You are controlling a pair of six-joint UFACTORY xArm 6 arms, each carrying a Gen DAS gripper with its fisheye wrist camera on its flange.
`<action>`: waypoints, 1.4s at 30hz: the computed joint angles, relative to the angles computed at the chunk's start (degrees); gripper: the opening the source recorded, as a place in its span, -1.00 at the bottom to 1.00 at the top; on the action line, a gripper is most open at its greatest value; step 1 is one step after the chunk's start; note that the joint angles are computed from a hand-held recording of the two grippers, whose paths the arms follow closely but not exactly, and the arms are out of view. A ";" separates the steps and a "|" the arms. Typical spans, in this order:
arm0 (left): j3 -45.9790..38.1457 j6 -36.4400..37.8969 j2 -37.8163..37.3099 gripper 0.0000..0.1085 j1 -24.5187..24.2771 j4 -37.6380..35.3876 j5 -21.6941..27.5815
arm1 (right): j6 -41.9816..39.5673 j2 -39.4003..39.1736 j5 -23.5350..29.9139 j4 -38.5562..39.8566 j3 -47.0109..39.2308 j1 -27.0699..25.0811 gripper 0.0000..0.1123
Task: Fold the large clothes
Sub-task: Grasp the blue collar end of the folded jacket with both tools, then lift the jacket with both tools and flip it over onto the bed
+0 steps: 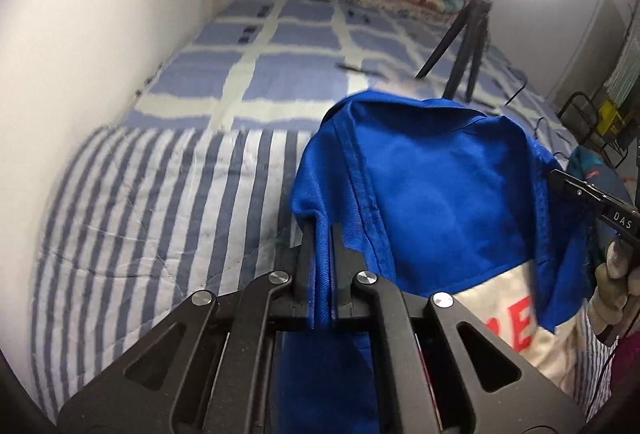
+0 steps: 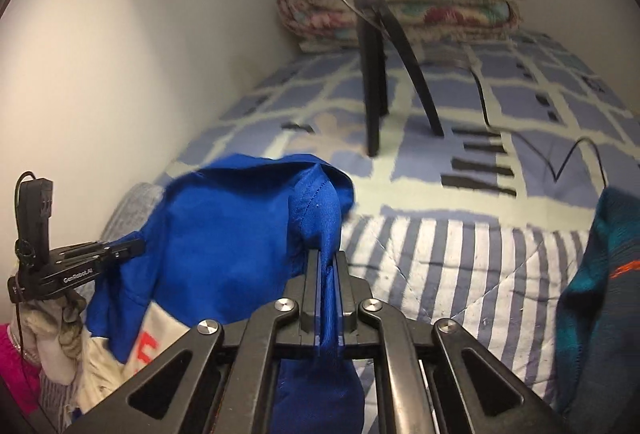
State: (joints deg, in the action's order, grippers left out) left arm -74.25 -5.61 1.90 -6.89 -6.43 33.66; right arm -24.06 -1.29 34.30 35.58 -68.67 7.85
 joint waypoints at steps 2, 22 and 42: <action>1.25 0.70 -2.20 -0.97 -0.35 -0.42 -0.41 | -0.74 -1.84 0.53 0.68 0.37 0.08 -0.96; 22.55 8.31 -35.67 -0.98 -2.41 -12.72 -0.35 | 0.67 -33.37 8.29 -0.12 16.27 0.63 -0.96; 46.11 -1.12 -79.50 -0.97 -3.27 -3.18 32.09 | 21.32 -83.15 43.57 -17.08 38.81 -0.52 -0.67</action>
